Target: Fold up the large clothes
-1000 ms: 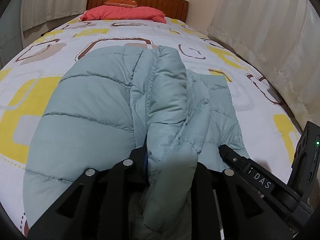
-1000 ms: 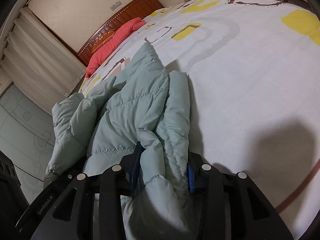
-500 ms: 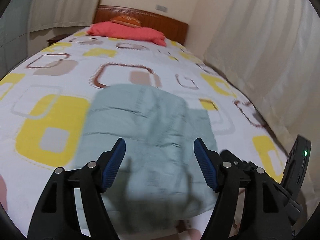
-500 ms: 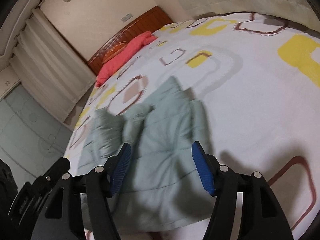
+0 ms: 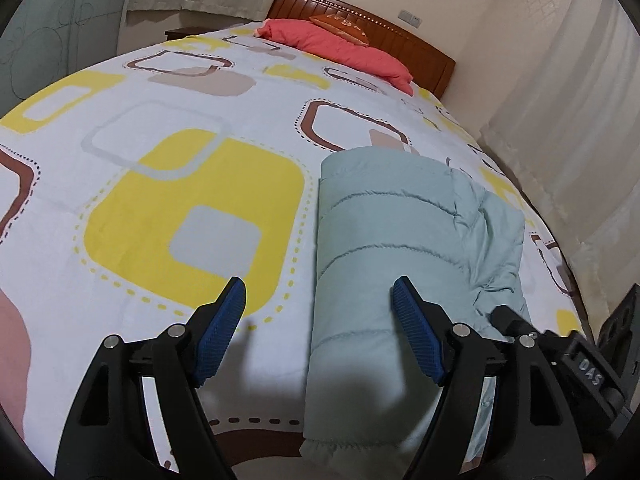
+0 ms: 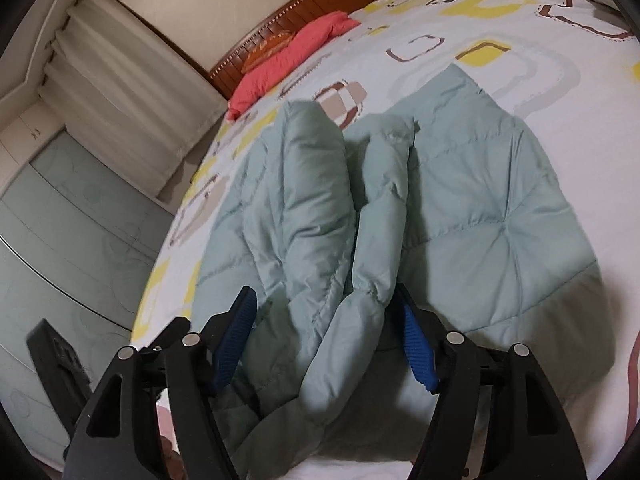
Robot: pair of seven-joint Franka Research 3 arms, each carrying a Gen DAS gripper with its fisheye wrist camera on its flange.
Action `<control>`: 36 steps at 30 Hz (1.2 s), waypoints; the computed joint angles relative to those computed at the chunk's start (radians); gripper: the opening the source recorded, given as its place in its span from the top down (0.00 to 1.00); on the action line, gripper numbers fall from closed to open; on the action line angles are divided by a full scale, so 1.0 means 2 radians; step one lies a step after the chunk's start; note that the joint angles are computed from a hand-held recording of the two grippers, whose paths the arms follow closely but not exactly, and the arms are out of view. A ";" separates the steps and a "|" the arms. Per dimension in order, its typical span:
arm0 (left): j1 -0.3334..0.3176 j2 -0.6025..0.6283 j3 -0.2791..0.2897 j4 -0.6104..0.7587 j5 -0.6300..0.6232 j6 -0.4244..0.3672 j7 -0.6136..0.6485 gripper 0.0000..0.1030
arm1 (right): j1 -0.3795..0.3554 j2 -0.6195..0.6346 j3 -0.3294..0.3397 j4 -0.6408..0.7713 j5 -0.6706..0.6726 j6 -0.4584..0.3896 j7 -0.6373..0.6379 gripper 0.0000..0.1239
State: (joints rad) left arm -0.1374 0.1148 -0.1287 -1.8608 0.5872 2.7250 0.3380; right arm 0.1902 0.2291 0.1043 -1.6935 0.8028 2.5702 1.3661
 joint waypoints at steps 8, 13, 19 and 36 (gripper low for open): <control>0.000 0.009 -0.004 0.011 -0.034 0.031 0.021 0.26 | -0.007 -0.019 -0.010 -0.009 -0.009 0.030 -0.019 0.94; -0.005 0.027 -0.011 0.026 -0.057 0.044 0.049 0.25 | -0.024 -0.025 -0.027 -0.022 -0.017 0.034 -0.011 0.94; -0.025 0.075 -0.012 0.077 -0.085 -0.005 0.080 0.25 | -0.054 0.007 -0.026 -0.010 0.013 -0.003 -0.008 0.93; -0.016 0.038 -0.022 0.012 -0.154 0.086 0.094 0.24 | -0.063 -0.072 -0.032 -0.083 0.100 -0.003 -0.073 0.48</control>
